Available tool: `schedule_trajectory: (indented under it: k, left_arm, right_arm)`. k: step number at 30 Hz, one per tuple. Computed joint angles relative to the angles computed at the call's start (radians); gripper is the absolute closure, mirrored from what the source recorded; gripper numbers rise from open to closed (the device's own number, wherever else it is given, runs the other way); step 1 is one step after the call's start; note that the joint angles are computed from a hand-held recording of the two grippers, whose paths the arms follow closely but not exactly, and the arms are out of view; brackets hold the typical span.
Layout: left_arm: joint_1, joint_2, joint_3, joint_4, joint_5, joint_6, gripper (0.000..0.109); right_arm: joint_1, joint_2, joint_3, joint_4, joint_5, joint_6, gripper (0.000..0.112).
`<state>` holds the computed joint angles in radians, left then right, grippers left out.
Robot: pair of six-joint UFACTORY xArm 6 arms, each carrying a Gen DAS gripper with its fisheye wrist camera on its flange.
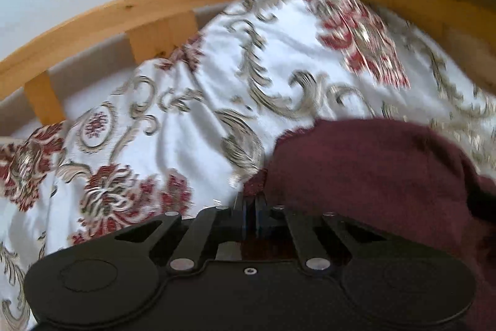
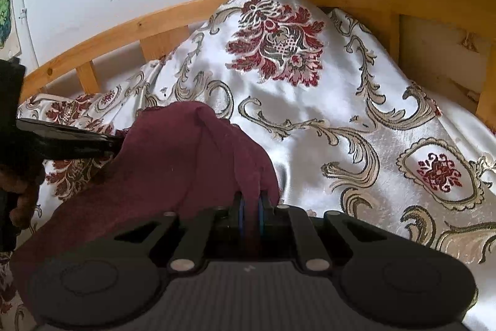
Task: Fold small clothes
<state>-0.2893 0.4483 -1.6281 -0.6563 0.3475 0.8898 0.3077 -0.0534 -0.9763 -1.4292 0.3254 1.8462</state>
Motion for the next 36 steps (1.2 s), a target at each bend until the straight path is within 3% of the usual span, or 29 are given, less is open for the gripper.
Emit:
schedule_trajectory:
  k: [3, 10, 17, 20, 21, 22, 24, 28, 31, 36]
  left_arm:
    - [0.032, 0.008, -0.03, -0.105, 0.053, -0.001, 0.104]
    - [0.089, 0.103, -0.17, -0.109, 0.198, -0.286, 0.103]
    - [0.098, 0.122, -0.188, -0.126, 0.193, -0.285, 0.101]
    - [0.084, 0.079, -0.119, -0.101, 0.107, -0.258, 0.086]
    - [0.082, 0.07, -0.106, -0.105, 0.093, -0.248, 0.074]
    - [0.085, 0.061, -0.099, -0.137, 0.102, -0.222, 0.064]
    - [0.09, 0.057, -0.103, -0.17, 0.136, -0.191, 0.06]
    - [0.073, 0.072, -0.114, -0.044, 0.142, -0.239, 0.061]
    - [0.046, 0.082, -0.096, 0.159, 0.054, -0.328, 0.077]
    - [0.038, 0.07, -0.066, 0.163, 0.004, -0.33, 0.084]
  right_arm:
    - [0.004, 0.001, -0.006, -0.019, 0.007, 0.02, 0.101]
    - [0.002, 0.013, -0.012, -0.018, 0.005, 0.022, 0.101]
    - [-0.001, 0.013, -0.01, -0.017, -0.001, 0.016, 0.101]
    - [0.001, 0.014, -0.01, -0.009, 0.002, 0.01, 0.102]
    - [0.001, 0.015, -0.011, -0.008, 0.003, 0.009, 0.101]
    - [0.001, 0.016, -0.011, -0.007, 0.002, 0.008, 0.101]
    - [0.0, 0.016, -0.011, -0.006, 0.001, 0.008, 0.101]
    - [0.0, 0.015, -0.011, -0.007, 0.001, 0.009, 0.101]
    - [-0.001, 0.015, -0.011, -0.018, -0.002, 0.02, 0.101]
    - [-0.003, 0.013, -0.011, -0.037, -0.003, 0.043, 0.101]
